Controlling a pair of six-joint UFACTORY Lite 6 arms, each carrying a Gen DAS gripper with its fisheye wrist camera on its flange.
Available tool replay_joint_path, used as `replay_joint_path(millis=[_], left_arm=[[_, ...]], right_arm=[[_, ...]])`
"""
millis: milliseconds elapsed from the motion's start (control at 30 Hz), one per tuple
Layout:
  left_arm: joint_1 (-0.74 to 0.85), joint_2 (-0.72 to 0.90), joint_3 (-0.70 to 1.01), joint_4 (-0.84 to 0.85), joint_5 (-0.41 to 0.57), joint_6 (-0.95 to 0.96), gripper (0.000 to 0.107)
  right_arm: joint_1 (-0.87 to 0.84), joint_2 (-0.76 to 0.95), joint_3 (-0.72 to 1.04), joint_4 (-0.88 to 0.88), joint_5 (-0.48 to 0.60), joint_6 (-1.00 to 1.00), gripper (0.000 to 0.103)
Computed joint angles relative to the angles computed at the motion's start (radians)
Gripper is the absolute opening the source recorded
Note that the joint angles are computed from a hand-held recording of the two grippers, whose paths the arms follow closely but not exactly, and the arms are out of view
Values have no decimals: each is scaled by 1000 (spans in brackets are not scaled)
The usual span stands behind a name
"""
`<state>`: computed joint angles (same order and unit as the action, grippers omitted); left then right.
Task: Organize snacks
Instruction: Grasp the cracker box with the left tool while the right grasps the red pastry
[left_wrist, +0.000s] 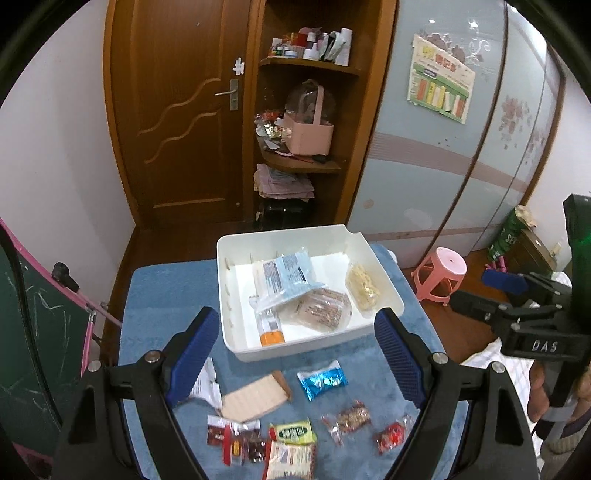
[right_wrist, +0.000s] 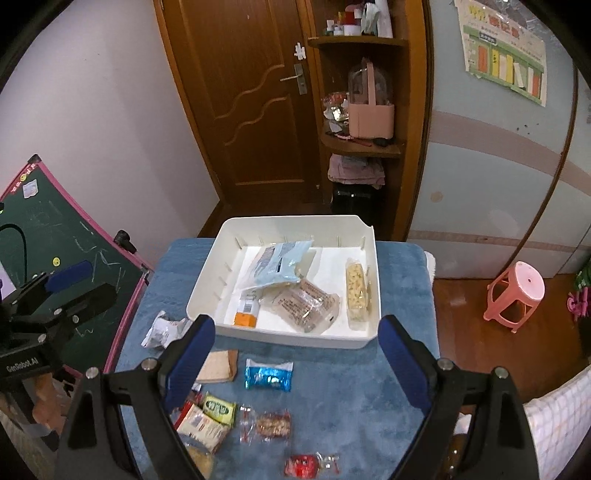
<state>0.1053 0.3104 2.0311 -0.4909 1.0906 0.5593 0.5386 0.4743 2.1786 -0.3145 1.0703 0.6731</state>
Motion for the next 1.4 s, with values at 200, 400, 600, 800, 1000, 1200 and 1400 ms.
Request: replay_joint_path(millis=[200, 400, 600, 800, 1000, 1200, 1400], left_arm=[[56, -164, -194, -50, -11, 88, 85], [163, -307, -397, -141, 14, 200, 86], [258, -495, -744, -188, -38, 359, 86], [307, -688, -1154, -191, -144, 497, 86], [249, -708, -1399, -109, -302, 462, 86], [205, -618, -1485, -62, -406, 368, 86], [170, -546, -1508, -56, -461, 317, 86]], right_arm=[[123, -159, -202, -199, -2, 139, 91], [218, -320, -426, -317, -37, 271, 91], [296, -465, -743, -350, -126, 415, 91], [395, -513, -1046, -428, -224, 622, 91], [403, -483, -1251, -463, -404, 751, 91], [328, -461, -1369, -495, -596, 698, 91], [233, -420, -1403, -449, -720, 460, 91]])
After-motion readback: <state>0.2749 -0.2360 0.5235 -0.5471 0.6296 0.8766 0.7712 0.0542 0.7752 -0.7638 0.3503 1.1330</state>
